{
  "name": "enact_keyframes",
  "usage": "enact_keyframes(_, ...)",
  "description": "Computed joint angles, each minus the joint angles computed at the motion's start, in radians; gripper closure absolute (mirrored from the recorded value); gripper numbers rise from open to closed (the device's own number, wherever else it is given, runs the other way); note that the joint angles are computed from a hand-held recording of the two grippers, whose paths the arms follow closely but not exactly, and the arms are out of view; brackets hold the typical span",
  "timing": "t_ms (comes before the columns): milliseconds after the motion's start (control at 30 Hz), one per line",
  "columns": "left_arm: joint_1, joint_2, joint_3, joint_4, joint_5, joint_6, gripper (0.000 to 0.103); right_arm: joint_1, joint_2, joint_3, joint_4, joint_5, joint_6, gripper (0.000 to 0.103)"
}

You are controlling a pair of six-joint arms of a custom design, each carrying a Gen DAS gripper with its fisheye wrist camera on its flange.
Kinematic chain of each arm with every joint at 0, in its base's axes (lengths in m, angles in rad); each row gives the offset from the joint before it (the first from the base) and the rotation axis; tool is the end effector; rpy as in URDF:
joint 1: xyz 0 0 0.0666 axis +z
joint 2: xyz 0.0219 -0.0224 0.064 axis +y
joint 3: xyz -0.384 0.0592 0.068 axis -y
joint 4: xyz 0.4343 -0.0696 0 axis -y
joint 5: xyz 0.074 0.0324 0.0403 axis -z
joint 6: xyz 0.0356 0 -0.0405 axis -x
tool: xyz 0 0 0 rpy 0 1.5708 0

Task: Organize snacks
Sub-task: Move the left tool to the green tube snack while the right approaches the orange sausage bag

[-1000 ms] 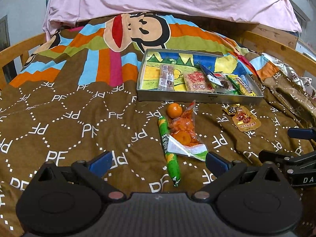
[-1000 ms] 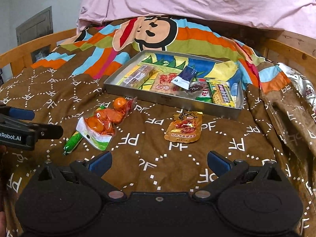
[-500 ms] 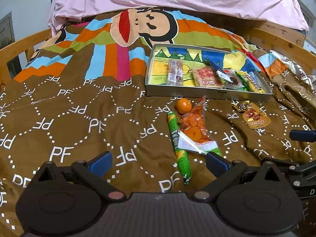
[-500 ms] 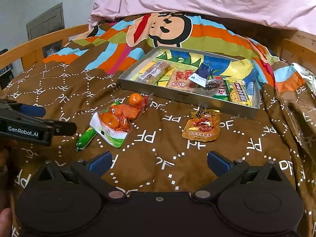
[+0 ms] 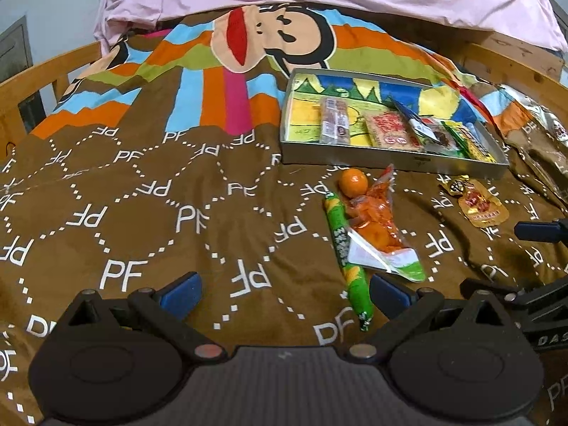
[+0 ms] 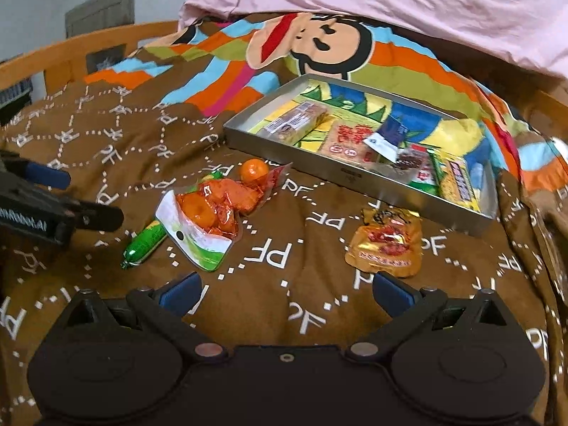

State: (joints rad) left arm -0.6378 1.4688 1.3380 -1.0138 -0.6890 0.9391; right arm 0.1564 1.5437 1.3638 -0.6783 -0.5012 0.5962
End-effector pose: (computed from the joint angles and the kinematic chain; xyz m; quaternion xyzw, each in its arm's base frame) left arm 0.4333 -0.2934 0.3704 -0.2087 0.8988 0.0915 0.3744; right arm 0.5658 0.1061 0.3588 -0.4141 0.8126 0.1531 0.3805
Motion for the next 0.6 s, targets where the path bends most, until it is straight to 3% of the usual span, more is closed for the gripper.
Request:
enact_keyframes(233, 0.009, -0.024, -0.026, 0.016, 0.0, 0.004, 0.0, 0.028, 0.037, 0.018, 0.0, 0.012, 0.019, 0.001)
enact_keyframes(433, 0.018, -0.041, -0.048, 0.04, 0.012, -0.005, 0.0, 0.056, 0.032, -0.023, 0.094, 0.07, 0.062, 0.001)
enact_keyframes(600, 0.024, -0.048, -0.057, 0.059, 0.019, -0.004, 0.0, 0.075, 0.007, -0.086, 0.211, 0.057, 0.139, 0.001)
